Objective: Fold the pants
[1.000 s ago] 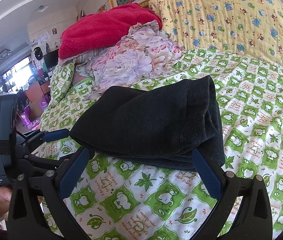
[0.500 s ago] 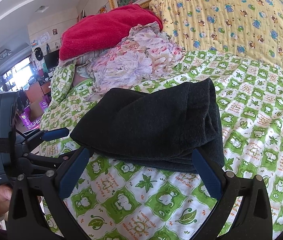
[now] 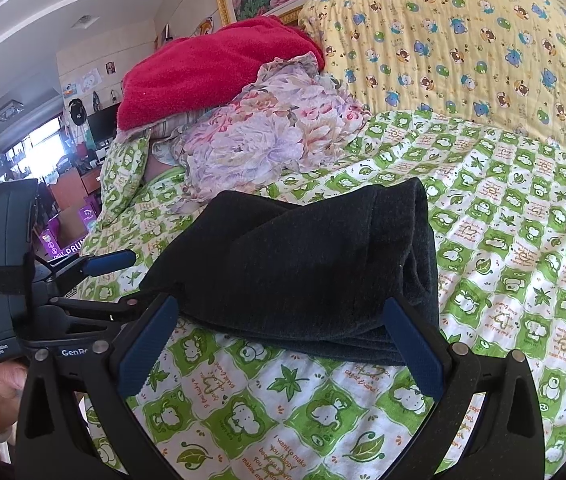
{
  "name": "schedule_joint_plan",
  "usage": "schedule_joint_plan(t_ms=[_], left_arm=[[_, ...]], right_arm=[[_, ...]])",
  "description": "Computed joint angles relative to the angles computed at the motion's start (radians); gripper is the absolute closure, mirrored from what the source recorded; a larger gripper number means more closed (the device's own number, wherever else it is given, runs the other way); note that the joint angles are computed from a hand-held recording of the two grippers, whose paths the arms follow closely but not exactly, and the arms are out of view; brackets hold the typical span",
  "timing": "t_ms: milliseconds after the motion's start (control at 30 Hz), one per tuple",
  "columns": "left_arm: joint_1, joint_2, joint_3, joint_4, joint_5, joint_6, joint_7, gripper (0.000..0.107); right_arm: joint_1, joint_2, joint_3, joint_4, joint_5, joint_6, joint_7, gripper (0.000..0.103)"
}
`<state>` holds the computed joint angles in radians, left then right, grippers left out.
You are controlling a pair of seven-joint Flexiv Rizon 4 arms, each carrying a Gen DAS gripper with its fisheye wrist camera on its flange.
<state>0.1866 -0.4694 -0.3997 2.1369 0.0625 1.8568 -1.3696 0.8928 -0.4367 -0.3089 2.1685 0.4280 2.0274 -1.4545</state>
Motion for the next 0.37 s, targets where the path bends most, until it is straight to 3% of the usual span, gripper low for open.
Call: schedule_joint_plan(t_ms=[367], left_arm=[[-0.013,0.015,0.007,-0.006,-0.028,-0.034,0.006,0.02]], right_arm=[[-0.005,0.0,0.003,-0.002,-0.003,-0.003,0.004,0.001]])
